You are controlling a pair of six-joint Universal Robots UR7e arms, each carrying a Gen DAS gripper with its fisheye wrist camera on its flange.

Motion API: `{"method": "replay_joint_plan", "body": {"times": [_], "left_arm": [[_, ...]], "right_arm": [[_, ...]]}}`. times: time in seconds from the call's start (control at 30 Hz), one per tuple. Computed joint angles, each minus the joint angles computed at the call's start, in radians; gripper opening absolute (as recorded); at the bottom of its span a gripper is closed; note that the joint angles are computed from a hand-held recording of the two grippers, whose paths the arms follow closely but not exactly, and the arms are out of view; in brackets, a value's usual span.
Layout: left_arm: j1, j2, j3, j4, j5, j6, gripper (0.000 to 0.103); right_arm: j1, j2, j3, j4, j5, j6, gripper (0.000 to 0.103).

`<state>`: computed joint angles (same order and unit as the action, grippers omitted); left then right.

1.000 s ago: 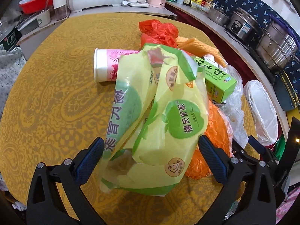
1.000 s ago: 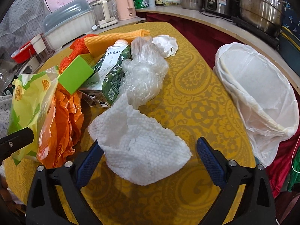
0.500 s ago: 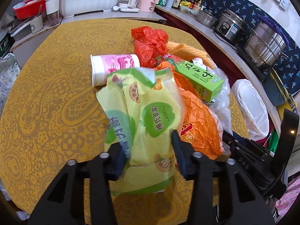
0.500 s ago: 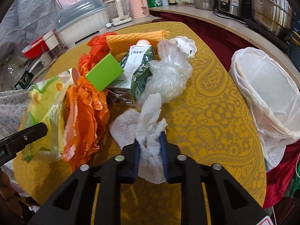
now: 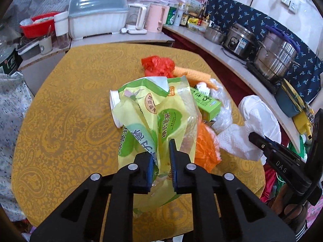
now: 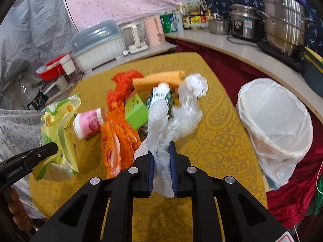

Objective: Collect trash
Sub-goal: 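Lift and carry the paper towel and yellow-green bag over the white trash bin with both tools, then open both tools to drop the towel and bag into the bin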

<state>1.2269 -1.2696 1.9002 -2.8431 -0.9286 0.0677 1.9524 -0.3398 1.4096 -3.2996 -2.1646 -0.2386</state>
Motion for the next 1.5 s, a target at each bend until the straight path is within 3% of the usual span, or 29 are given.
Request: {"method": "replay_joint_plan", "body": {"times": [0.23, 0.33, 0.53, 0.87, 1.23, 1.4, 1.43, 1.5], "left_arm": [[-0.07, -0.005, -0.022, -0.016, -0.025, 0.047, 0.014], [-0.101, 0.019, -0.058, -0.003, -0.072, 0.063, 0.014], [-0.163, 0.147, -0.165, 0.001, -0.133, 0.123, 0.014], [-0.192, 0.421, -0.383, 0.089, -0.242, 0.149, 0.014], [-0.169, 0.64, -0.587, 0.22, -0.243, 0.139, 0.016], [-0.158, 0.676, -0.62, 0.233, -0.239, 0.131, 0.028], [-0.158, 0.68, -0.624, 0.23, -0.233, 0.13, 0.033], [-0.159, 0.68, -0.615, 0.201, -0.215, 0.127, 0.052]], "right_arm": [[0.021, -0.064, 0.032, -0.148, -0.01, -0.032, 0.013], [0.015, -0.096, 0.05, -0.222, -0.034, -0.046, 0.013], [-0.03, -0.174, 0.092, -0.325, -0.085, -0.051, 0.013], [-0.153, -0.249, 0.127, -0.336, -0.124, 0.029, 0.013], [-0.242, -0.246, 0.103, -0.251, -0.107, 0.099, 0.013], [-0.258, -0.231, 0.078, -0.219, -0.1, 0.111, 0.018], [-0.258, -0.225, 0.072, -0.226, -0.104, 0.107, 0.019], [-0.257, -0.22, 0.066, -0.233, -0.106, 0.105, 0.03]]}}
